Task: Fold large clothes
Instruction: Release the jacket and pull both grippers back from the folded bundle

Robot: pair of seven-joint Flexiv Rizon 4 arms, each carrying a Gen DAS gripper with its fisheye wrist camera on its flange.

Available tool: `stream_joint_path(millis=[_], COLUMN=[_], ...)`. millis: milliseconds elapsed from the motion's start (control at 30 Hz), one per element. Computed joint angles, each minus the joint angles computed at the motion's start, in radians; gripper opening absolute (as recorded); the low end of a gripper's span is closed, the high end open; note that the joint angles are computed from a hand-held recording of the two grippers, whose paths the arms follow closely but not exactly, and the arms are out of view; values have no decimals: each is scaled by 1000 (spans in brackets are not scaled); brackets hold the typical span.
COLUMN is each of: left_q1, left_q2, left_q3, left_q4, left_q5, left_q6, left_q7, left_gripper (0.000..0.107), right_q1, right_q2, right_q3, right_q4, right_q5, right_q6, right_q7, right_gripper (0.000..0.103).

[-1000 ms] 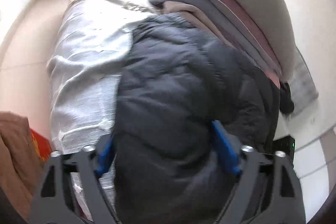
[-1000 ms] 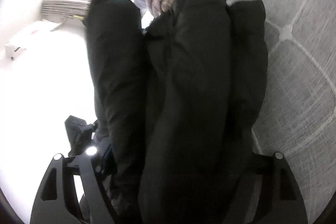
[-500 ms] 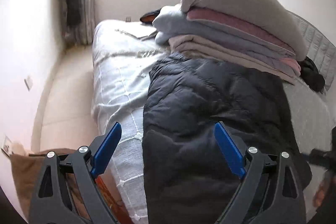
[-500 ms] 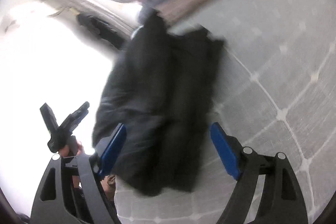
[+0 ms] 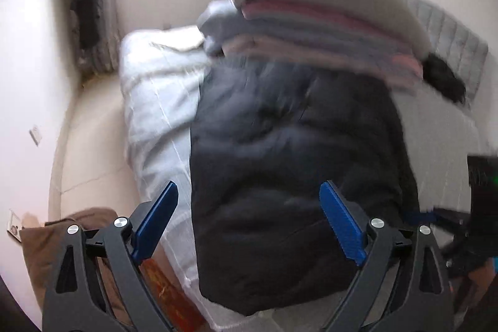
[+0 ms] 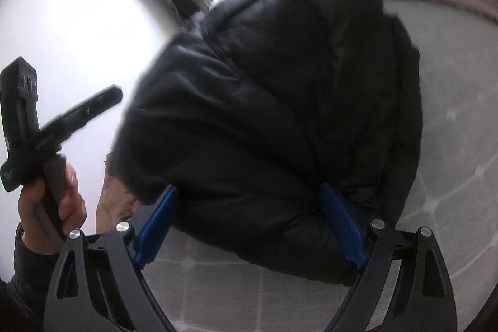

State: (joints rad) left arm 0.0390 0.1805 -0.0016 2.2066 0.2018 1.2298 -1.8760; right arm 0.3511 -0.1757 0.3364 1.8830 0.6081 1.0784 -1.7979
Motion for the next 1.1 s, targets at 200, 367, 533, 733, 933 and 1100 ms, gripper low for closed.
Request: stream_joint_path(millis=[200,367,533,733,933,1100], left_q1=[22,22,25,44,60,60], left_q2=[-1,22,35,52,68,89], left_q3=[-34,-52,-59,-69,-95,-117], left_q4=[-37,-53,-51,-43,-45,-36], left_q5=[156,245,281,300,317,319], left_q6=[-61,-34,9,48,64,46], left_q7=[-63,-102,-108,-116,-146,-176], left_gripper=[89,89,89,89,89,89], right_q1=[3,87,110,34,65,147], right_q2=[78,-25,-202,-312,-124,84], right_q3=[-6,-86,-142,-82,-113,-197], right_q4=[-23,-111,-266,-321,-96,169], right_q5=[36,-284,-466,-489,-584,-975], right_q6=[89,239,146,16,130,197], right_q7=[-53,208,397,474,617,963], right_gripper=[88,93,93,96,96,96])
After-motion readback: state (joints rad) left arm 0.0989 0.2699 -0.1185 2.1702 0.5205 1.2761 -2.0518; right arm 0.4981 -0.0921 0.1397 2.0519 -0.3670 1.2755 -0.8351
